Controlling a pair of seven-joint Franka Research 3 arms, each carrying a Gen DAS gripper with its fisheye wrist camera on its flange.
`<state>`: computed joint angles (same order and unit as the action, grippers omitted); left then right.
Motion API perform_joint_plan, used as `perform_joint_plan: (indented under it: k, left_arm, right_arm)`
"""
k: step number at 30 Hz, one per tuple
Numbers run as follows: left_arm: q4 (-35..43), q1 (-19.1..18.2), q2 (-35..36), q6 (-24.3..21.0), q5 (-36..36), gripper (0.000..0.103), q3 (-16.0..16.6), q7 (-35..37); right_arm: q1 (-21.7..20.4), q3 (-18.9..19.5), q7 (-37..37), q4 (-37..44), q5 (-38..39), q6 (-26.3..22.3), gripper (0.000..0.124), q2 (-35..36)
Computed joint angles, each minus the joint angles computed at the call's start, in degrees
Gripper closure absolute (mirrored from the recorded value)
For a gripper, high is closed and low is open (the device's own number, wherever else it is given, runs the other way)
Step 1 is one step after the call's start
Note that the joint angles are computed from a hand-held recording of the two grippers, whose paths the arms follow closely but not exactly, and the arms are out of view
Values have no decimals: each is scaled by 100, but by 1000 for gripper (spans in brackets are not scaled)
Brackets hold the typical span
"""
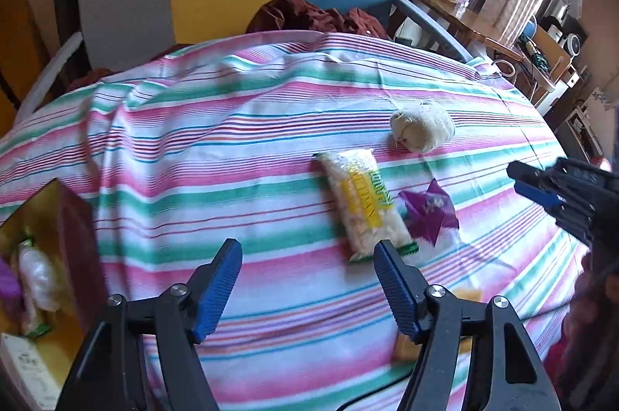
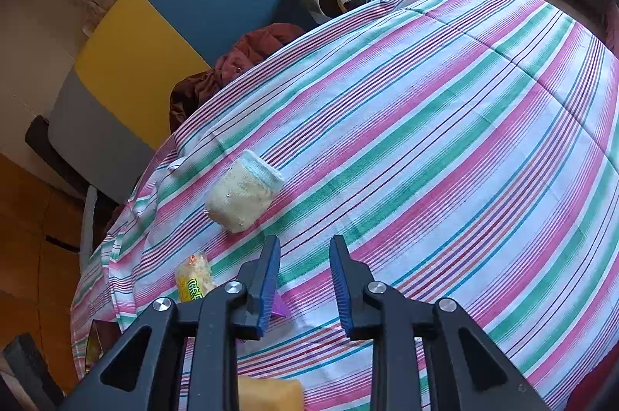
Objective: Organize objects
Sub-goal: 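Move both tools back toward the remaining items on the cloth, then grasp the yellow WEIDAN snack bar with the left gripper while the right grasps the knitted beige cup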
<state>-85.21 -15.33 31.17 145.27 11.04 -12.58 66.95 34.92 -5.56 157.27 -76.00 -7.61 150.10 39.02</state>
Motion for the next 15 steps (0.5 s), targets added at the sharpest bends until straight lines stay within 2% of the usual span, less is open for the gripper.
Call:
perform_joint_plan:
  k: [7, 13, 15]
  left_arm:
    - [1951, -287, 1297, -801, -128, 32, 32, -64]
    - [3907, -535, 2503, -1792, -308, 33, 130, -49]
    - [4106, -557, 2669, -1917, -376, 34, 164, -2]
  right_arm:
    - [-80, 121, -208, 119, 188, 8, 96, 95]
    - [-110, 160, -332, 210, 330, -56, 94, 167]
    - [-116, 169, -375, 263, 355, -95, 94, 204]
